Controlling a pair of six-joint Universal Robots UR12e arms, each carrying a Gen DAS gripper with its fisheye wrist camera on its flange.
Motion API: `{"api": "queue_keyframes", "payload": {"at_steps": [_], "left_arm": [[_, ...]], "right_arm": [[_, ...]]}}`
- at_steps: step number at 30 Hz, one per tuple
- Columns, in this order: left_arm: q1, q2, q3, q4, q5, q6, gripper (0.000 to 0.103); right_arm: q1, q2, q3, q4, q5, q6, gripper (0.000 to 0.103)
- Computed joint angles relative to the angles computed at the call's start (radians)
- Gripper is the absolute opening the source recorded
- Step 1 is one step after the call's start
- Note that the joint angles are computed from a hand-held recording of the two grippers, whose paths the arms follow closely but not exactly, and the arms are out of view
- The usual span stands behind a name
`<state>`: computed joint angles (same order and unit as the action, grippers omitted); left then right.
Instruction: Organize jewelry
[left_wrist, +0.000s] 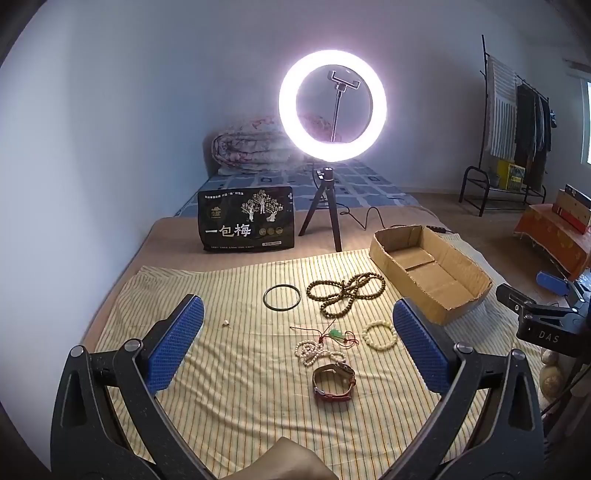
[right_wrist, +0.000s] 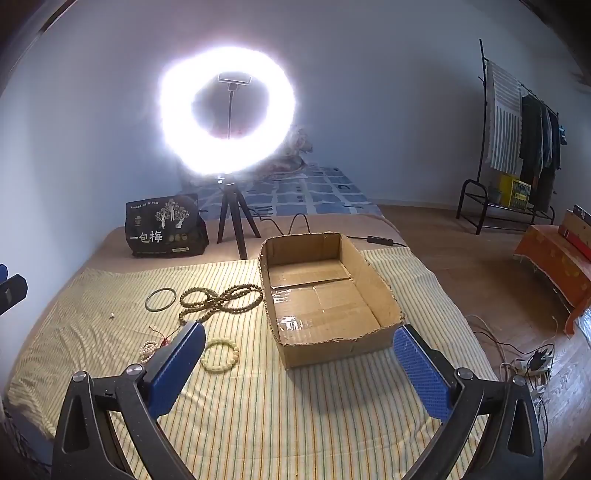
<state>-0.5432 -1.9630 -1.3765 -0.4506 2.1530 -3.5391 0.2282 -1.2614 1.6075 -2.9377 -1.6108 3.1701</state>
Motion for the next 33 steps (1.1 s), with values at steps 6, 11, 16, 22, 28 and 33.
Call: {"api": "queue_keyframes", "payload": {"at_steps": [6, 11, 16, 22, 28, 33], "left_arm": [[0.003, 0.000, 0.010, 0.000, 0.001, -0.002, 0.103], [0.011, -0.006, 0.028, -0.006, -0.005, 0.000, 0.103], [-0.004, 0.005, -0.003, 0.020, 0.013, 0.001, 0.103], [-0.005, 0.005, -0.003, 0.019, 0.014, 0.000, 0.103], [-0.005, 0.004, -0.001, 0.021, 0.015, 0.001, 0.103], [-0.005, 0.004, 0.000, 0.020, 0.014, 0.003, 0.103]], "right_arm": [[0.001, 0.001, 0.001, -0.007, -0.003, 0.005, 0.103], [0.000, -0.003, 0.004, -0.010, 0.001, 0.001, 0.103], [0.000, -0.002, 0.002, -0.006, 0.002, -0.003, 0.103], [0.001, -0.002, 0.002, -0.003, 0.005, -0.006, 0.103], [0.002, -0.002, 0.002, -0.005, 0.005, -0.007, 0.103], [0.002, -0.002, 0.002, -0.006, 0.003, -0.007, 0.103]]}}
